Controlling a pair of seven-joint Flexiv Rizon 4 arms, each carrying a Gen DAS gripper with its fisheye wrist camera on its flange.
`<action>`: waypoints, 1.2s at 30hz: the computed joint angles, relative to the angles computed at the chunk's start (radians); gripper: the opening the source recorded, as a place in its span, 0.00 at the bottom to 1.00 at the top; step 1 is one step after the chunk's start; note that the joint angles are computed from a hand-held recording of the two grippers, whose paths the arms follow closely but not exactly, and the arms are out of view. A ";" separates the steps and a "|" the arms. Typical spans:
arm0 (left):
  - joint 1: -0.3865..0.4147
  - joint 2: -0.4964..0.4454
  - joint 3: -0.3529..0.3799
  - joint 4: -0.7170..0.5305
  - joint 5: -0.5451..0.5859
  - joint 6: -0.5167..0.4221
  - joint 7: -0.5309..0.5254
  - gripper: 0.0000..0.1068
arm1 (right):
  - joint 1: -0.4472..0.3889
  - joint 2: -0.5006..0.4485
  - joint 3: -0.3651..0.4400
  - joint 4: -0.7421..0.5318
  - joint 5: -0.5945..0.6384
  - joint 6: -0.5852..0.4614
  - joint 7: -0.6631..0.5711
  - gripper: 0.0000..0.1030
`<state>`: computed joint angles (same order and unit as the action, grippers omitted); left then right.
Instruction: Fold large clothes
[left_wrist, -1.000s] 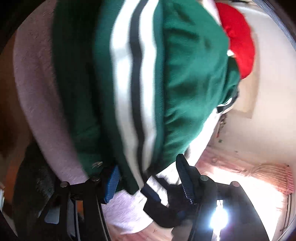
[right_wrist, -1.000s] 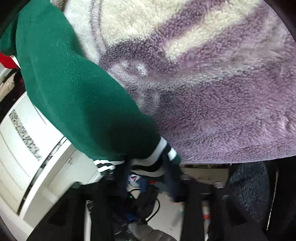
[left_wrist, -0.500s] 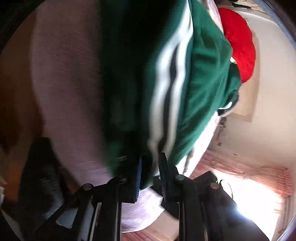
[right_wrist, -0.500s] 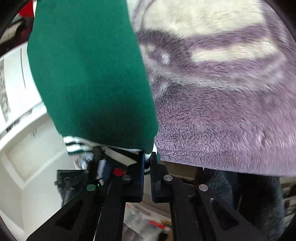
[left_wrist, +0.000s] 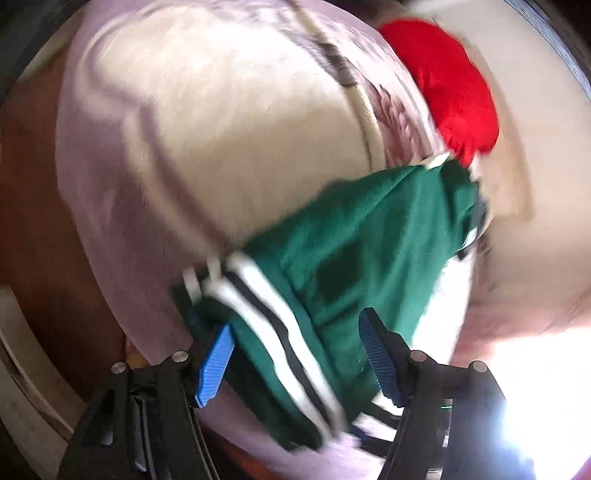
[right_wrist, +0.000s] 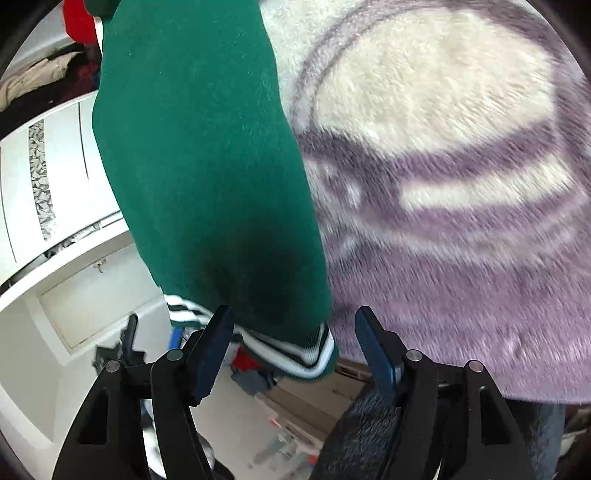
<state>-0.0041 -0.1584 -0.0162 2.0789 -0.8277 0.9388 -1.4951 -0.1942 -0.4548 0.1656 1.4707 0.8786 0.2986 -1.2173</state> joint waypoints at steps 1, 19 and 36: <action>0.013 -0.032 0.011 -0.046 0.086 -0.043 0.004 0.61 | 0.002 -0.008 0.000 -0.002 0.005 0.010 -0.008 0.68; 0.181 -0.207 0.008 -0.299 0.029 -0.490 0.323 0.61 | -0.004 0.019 0.035 0.109 0.163 0.231 0.010 0.75; 0.171 -0.266 -0.059 -0.324 0.014 -0.540 0.570 0.17 | 0.112 0.052 0.046 0.157 0.074 0.414 0.061 0.24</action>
